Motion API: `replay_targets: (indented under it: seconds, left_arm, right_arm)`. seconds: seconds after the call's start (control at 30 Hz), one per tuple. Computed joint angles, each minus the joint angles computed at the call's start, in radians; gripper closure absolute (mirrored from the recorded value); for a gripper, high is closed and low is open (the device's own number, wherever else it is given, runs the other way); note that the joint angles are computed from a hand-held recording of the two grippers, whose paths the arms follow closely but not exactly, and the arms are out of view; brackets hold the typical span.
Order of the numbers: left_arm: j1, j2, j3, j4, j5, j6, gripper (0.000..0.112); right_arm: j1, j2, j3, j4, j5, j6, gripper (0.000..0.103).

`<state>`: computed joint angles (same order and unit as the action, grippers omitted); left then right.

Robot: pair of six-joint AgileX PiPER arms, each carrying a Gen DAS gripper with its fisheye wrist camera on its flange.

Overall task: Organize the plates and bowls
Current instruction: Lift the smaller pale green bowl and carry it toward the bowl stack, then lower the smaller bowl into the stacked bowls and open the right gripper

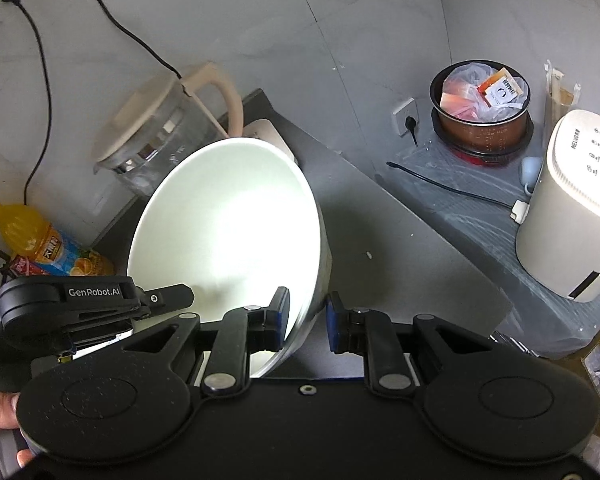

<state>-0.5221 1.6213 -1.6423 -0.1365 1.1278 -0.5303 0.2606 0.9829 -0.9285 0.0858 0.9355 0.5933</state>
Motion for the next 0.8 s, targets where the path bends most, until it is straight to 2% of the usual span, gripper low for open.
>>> replay_targets:
  seconds: [0.33, 0.8]
  left_arm:
    - [0.060, -0.132, 0.095, -0.043, 0.024, 0.076, 0.107]
    - [0.160, -0.290, 0.295, -0.136, 0.035, 0.200, 0.107]
  right_arm:
    - [0.321, -0.037, -0.032, -0.268, 0.065, 0.405, 0.084]
    - [0.766, -0.013, -0.049, -0.530, 0.237, 0.889, 0.084]
